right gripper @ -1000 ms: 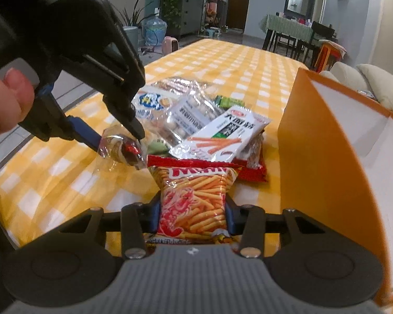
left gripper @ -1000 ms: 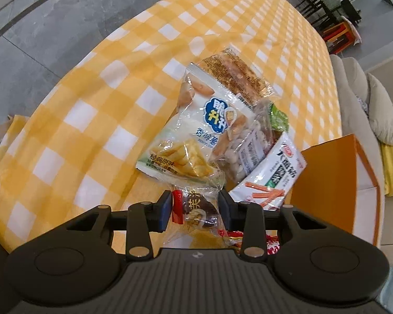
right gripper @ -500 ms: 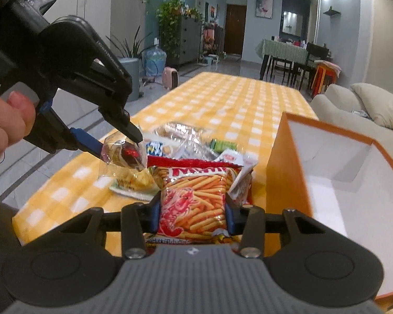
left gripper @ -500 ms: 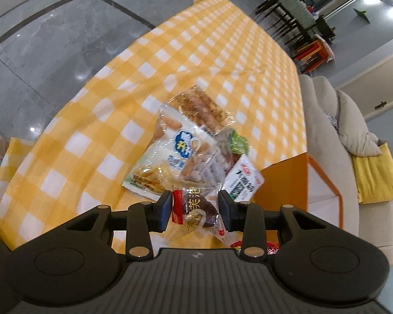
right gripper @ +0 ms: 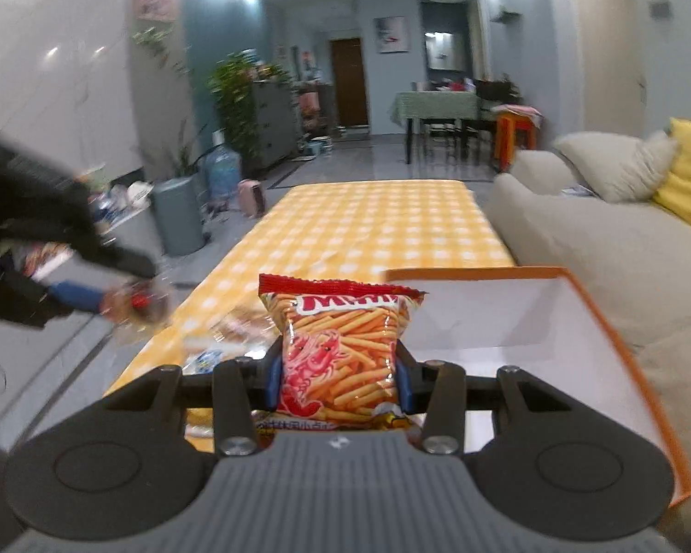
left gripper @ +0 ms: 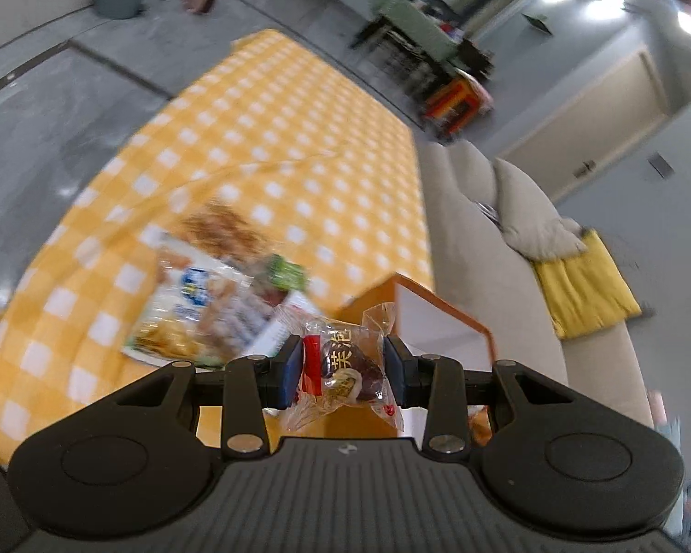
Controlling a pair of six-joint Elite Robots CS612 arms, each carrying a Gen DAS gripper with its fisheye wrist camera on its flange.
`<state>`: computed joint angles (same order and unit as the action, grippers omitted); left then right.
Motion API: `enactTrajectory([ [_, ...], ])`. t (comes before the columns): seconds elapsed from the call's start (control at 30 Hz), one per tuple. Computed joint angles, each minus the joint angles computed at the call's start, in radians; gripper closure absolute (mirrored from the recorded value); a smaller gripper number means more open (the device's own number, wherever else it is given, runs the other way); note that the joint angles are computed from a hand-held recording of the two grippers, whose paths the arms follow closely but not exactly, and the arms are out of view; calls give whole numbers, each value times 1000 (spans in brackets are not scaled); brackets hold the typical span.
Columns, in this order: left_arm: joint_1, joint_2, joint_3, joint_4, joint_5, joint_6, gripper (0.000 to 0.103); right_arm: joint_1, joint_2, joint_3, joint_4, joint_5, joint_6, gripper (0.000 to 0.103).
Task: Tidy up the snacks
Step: 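Lift the Mimi bag into the box and open the right gripper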
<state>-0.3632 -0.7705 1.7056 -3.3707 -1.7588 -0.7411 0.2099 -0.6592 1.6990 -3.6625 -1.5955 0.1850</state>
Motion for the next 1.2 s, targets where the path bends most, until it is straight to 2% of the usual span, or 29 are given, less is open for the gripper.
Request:
enactTrajectory([
  [0.07,-7,1,-5,1,-28,18,61,-21,-21,21,24,-4,0,60],
  [0.17,-17,12,-26,11,-92,35,60,-52,-51,52,71,1,-54,60],
  [0.23,-27,20,-36,20,-116,56,61,-65,-67,62,141,-17,-69,60],
  [0.37,-47,31,-58,74,-135,104,61,-95,-79,66,290,32,-23,59],
  [0.53,-58,45,-78,128,-162,137,60,-93,-56,39,393,-6,-24,59],
  [0.77,-63,57,-94,173,-168,151,61,-106,-37,9,521,-6,15,59],
  [0.93,-56,67,-109,197,-205,150,61,-107,-30,-19,618,-12,17,58],
  [1.0,-56,67,-111,201,-202,151,61,-109,-26,-25,629,-5,18,49],
  [1.03,-56,67,-111,202,-202,151,61,-111,-24,-29,628,7,20,48],
  [1.2,-54,66,-111,207,-201,151,61,-122,-42,-9,593,42,50,48],
])
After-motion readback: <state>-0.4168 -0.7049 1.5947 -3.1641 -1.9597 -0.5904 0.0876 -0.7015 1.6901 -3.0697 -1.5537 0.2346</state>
